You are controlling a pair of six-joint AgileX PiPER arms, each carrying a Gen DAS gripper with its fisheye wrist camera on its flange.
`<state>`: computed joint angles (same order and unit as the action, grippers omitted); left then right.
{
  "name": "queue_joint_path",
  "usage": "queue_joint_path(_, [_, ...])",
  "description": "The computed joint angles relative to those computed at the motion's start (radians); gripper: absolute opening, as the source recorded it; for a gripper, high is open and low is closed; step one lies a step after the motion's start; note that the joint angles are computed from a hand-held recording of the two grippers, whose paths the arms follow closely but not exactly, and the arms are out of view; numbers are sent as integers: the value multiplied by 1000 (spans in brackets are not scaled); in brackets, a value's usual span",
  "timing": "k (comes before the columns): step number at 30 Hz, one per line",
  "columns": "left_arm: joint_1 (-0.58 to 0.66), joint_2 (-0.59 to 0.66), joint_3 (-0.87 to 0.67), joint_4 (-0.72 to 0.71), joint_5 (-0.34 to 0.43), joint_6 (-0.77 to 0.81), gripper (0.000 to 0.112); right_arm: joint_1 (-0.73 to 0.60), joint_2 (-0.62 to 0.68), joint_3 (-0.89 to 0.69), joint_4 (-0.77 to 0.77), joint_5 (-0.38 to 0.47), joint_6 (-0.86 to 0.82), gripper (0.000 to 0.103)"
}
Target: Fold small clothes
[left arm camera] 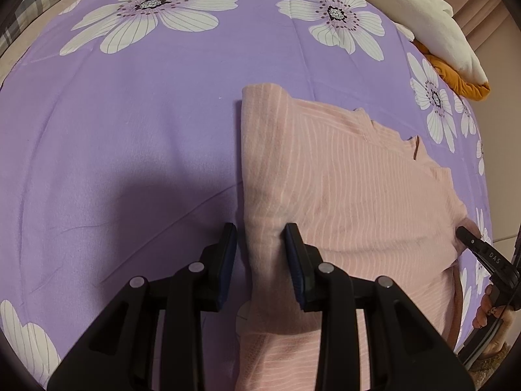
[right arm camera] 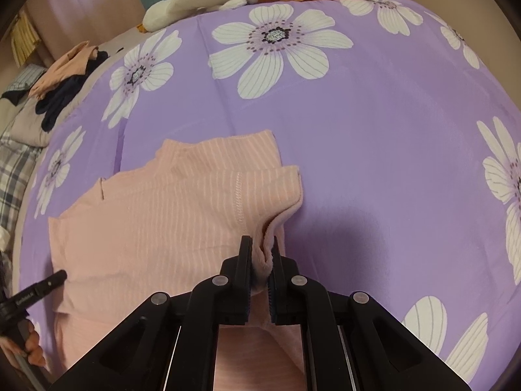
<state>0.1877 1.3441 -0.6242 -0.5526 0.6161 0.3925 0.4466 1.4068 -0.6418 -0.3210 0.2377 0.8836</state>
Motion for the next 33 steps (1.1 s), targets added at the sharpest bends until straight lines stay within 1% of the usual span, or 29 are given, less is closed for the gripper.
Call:
queue_joint_path(3, [-3,-2,3,2,-4,-3,33,-3,5,2,19,-4,-17,7])
queue_joint_path(19, [-13,-6,12,3,-27,4,33,2,26,17,-31,-31,43,7])
queue_joint_path(26, [-10,-7,18,-7,-30,18,33,9,31,23,-87,-39,101,7])
queue_joint_path(30, [-9,-9,21,-11,-32,21,33,24,33,27,-175,-35,192,7])
queue_joint_path(33, [-9,-9,21,-12,-32,24,33,25,34,25,-173,-33,192,7])
